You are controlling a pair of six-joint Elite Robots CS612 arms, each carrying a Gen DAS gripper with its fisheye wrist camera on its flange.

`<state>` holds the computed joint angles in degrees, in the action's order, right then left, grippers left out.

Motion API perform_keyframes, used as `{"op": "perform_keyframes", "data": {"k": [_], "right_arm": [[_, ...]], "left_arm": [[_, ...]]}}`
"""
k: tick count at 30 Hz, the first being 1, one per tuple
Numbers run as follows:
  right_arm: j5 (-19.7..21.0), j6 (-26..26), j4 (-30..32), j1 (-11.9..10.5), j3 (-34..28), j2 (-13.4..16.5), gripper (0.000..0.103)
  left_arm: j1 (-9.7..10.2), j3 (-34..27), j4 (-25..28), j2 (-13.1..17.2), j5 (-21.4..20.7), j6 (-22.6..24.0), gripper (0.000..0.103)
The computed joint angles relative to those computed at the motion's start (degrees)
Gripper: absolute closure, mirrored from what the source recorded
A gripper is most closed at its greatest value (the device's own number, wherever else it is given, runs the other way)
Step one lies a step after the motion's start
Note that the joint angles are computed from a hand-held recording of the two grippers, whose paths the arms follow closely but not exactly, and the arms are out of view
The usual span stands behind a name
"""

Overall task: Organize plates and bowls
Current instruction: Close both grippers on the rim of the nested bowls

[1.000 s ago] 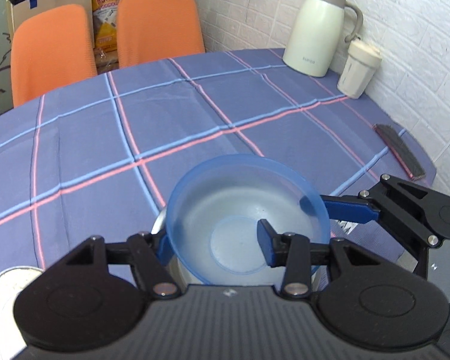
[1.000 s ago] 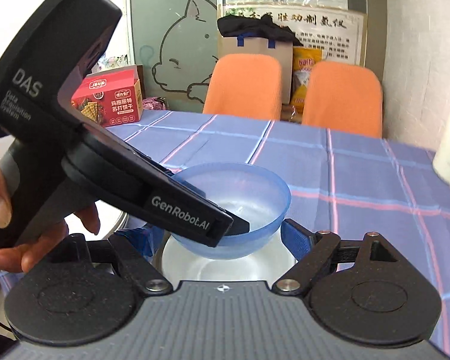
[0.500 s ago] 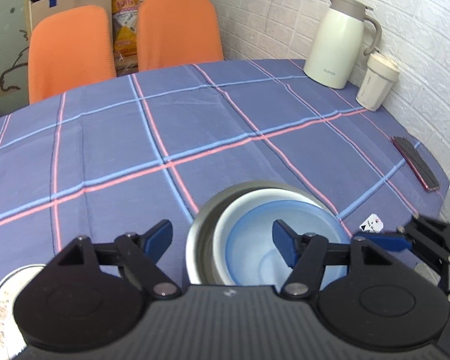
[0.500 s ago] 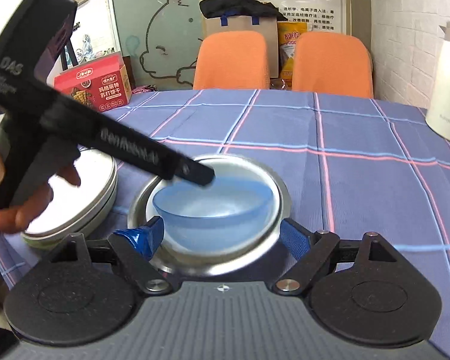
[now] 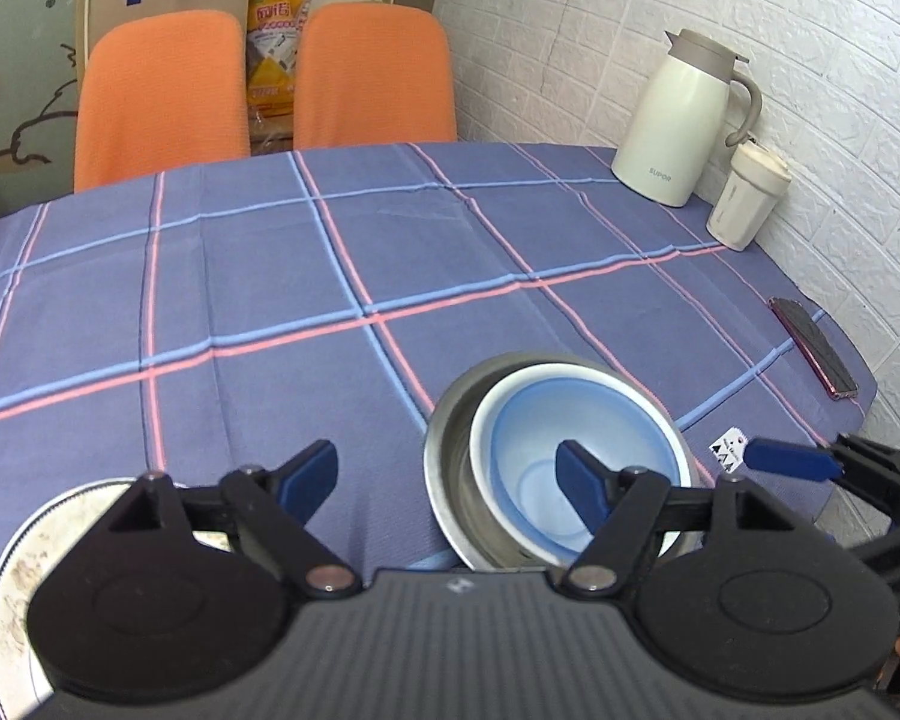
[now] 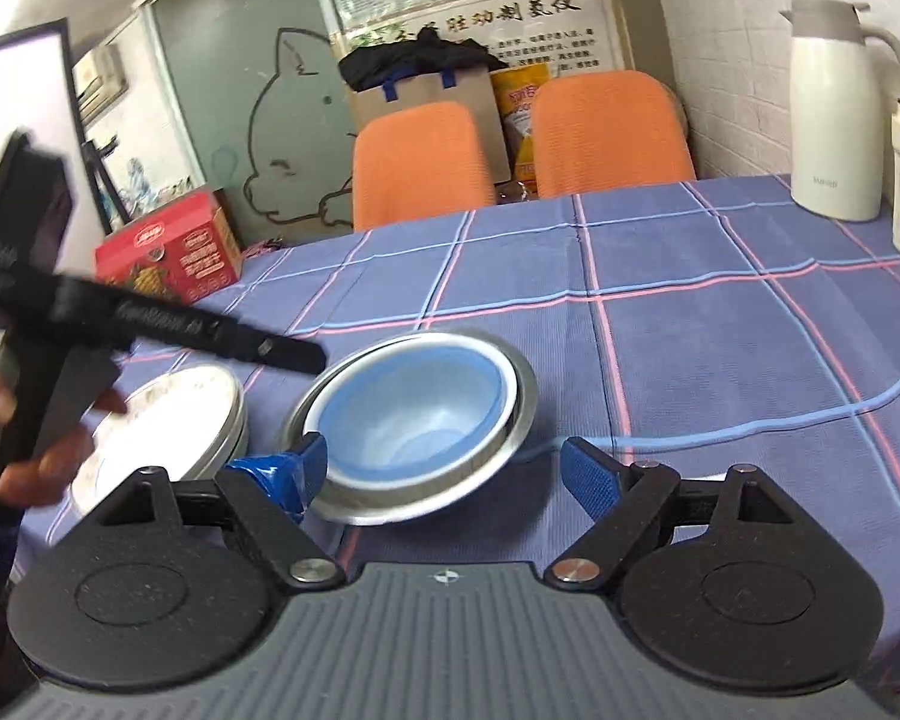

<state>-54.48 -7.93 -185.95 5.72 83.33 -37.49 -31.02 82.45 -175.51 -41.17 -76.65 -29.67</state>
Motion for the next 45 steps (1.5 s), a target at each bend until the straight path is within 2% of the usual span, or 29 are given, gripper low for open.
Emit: {"op": "perform_keyframes", "data": {"k": [5,13,16,24,27,30,33,35,39,41,43,45], "right_arm": [[-1.9,-0.9,2.0,0.7,-2.6,1.2,0.031],[-6.8,-10.3,13.4,2.1,-6.8,1.8,0.031],[-8.8,-12.1,16.2,2.4,-8.3,2.2,0.031],[-11.7,-10.7,20.4,3.1,-10.8,3.4,0.031],[-13.2,-11.2,18.2,3.5,-10.0,3.3,0.03],[-13.7,-9.2,16.5,3.5,-9.4,3.3,0.029],[-13.8,-7.1,12.2,3.3,-8.1,3.5,0.029],[-13.7,-6.6,10.8,3.3,-7.8,3.6,0.029],[-15.7,-7.3,14.7,3.6,-8.6,3.0,0.029],[-16.7,-6.7,16.7,4.1,-9.1,2.7,0.029],[-14.9,-5.8,17.4,3.9,-8.9,2.5,0.029],[-14.7,-4.7,18.1,3.9,-8.8,2.3,0.029]], "left_arm": [[0.04,-0.5,1.6,0.2,0.5,0.1,0.029],[0.14,-3.0,4.9,1.6,-0.2,1.1,0.028],[0.21,-4.2,6.0,2.2,-0.5,1.5,0.028],[0.49,-8.5,12.6,4.4,-1.1,1.6,0.028],[0.33,-9.8,14.7,5.2,-0.8,2.3,0.028],[0.76,-10.2,15.2,5.4,-2.4,1.3,0.028],[1.17,-10.2,15.4,5.5,-4.1,0.6,0.027],[1.07,-10.0,15.1,5.5,-3.5,0.8,0.027],[1.17,-9.9,15.0,5.5,-3.6,0.0,0.027],[0.97,-9.8,15.2,5.4,-1.9,-0.7,0.027],[0.76,-9.9,15.4,5.5,0.1,-0.3,0.026],[1.0,-10.4,15.7,5.7,-1.0,-0.5,0.026]]}}
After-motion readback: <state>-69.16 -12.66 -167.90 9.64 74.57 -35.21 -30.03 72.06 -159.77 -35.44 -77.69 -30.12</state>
